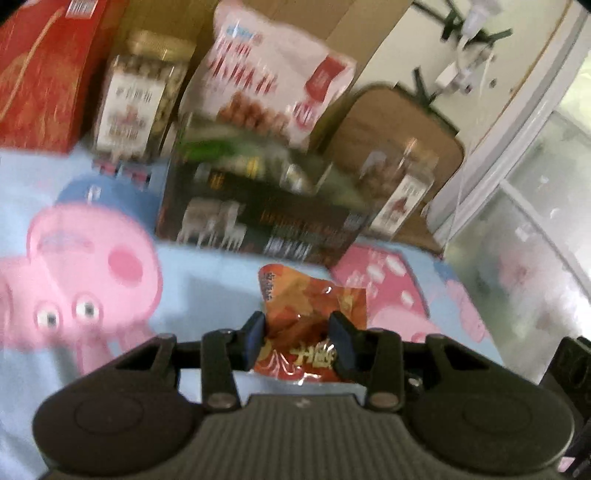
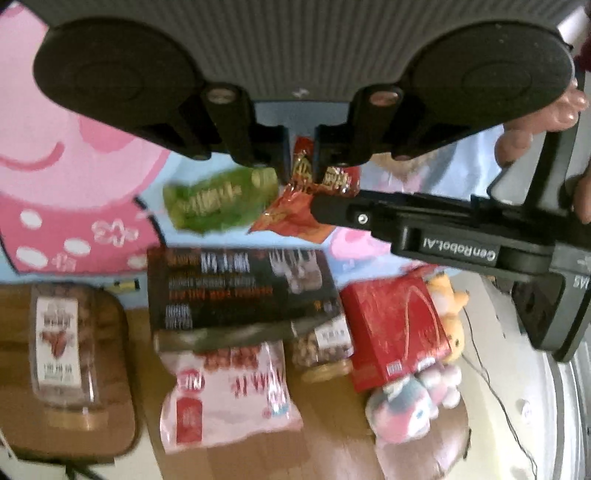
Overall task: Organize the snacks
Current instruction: 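Grasp the red spicy snack packet with the left gripper, then carry the red packet into the tin box and release, then grasp the green snack packet with the left gripper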
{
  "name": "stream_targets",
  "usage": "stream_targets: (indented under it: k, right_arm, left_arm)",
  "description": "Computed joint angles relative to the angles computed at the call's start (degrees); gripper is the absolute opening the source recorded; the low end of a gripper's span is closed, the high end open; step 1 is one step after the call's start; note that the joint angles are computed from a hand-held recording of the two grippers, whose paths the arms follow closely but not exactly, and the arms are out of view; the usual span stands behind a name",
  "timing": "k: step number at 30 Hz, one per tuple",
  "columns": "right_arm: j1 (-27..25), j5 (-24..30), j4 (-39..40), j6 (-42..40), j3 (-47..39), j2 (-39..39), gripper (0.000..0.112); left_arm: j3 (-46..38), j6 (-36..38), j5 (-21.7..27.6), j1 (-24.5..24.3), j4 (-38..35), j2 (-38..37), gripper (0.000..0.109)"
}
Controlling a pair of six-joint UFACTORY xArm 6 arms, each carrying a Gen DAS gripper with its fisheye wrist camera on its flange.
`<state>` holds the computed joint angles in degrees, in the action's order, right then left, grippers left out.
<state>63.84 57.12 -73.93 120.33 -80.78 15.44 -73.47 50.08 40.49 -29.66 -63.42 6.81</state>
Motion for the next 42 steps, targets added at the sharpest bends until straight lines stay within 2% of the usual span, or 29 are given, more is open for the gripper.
stream_targets:
  k: [6, 9, 11, 13, 14, 15, 16, 17, 19, 23, 25, 27, 29, 31, 33, 37, 40, 42]
  right_arm:
    - [-2.36, 3.34, -4.97, -1.96, -0.91, -1.38, 0.015]
    - [-5.4, 2.65, -6.28, -3.22, -0.94, -2.2, 0.015]
    - [-8.19, 0.91, -6.7, -3.06, -0.97, -2.39, 0.015]
    - [-10.4, -0.3, -6.86, -3.51, -1.03, -2.11, 0.018]
    - [-11.35, 0.1, -6.63, -5.1, -1.76, -1.22, 0.02]
    - [-11.65, 1.37, -5.77, -7.02, -2.56, -0.36, 0.03]
    - [-11.81, 2.6, -4.72, -8.31, -3.42, 0.53, 0.035]
    - [-11.86, 3.32, -4.26, -8.14, -3.21, 0.56, 0.037]
    - [-11.07, 3.48, -6.8, -3.15, 0.61, -1.89, 0.037]
    - [-7.27, 7.64, -8.24, 3.58, 6.86, -6.36, 0.037]
    - [-6.08, 7.35, -6.72, 6.7, 9.25, -8.16, 0.037]
    - [-5.66, 4.82, -4.63, 10.58, 12.33, -9.99, 0.037]
    - [-5.97, 1.87, -2.75, 13.57, 14.58, -10.89, 0.037]
    - [-6.32, 0.21, -0.04, 13.21, 14.11, -9.99, 0.037]
    - [-7.26, -3.58, 0.9, 13.61, 14.27, -9.57, 0.034]
    - [-6.93, -7.03, 0.9, 15.0, 13.63, -9.12, 0.019]
    - [-4.81, -5.08, 0.8, 16.12, 12.02, -7.64, 0.022]
    - [-4.99, -8.5, -0.74, 18.77, 13.03, -8.2, 0.022]
  left_arm:
    - [-11.97, -0.62, -3.2, -2.43, 2.27, 6.54, 0.038]
    - [-20.7, -5.04, -4.4, -3.5, 5.91, 12.81, 0.04]
    - [-26.17, -8.35, -6.08, -4.22, 8.85, 17.31, 0.044]
    - [-30.06, -14.04, -10.3, -5.27, 14.42, 21.34, 0.049]
    - [-32.28, -17.59, -10.88, -5.42, 18.55, 23.45, 0.049]
    - [-33.9, -20.87, -10.54, -5.33, 22.17, 24.93, 0.049]
    - [-34.76, -22.86, -9.69, -5.04, 23.43, 25.81, 0.049]
    - [-34.48, -22.44, -8.58, -4.5, 22.3, 25.7, 0.049]
    - [-30.28, -17.38, -9.89, -4.26, 17.54, 22.94, 0.049]
    - [-17.89, -2.44, -10.43, -3.0, 1.45, 13.19, 0.049]
    - [-13.7, 0.01, -8.22, -2.2, -0.99, 9.72, 0.049]
    - [-9.72, 0.35, -5.14, -1.33, -2.22, 6.98, 0.049]
    - [-7.72, -3.94, -1.16, -0.7, 0.51, 6.31, 0.049]
    - [-6.84, -6.19, 1.85, -0.52, 1.89, 6.67, 0.049]
    - [-5.85, -10.15, 1.59, -1.37, 5.93, 7.19, 0.047]
    - [-2.49, -7.3, -1.73, -2.46, 3.38, 5.99, 0.045]
    - [-2.14, -6.73, -1.1, -2.12, 1.77, 5.99, 0.045]
    - [-1.94, -6.48, -0.54, -1.77, 0.57, 6.0, 0.045]
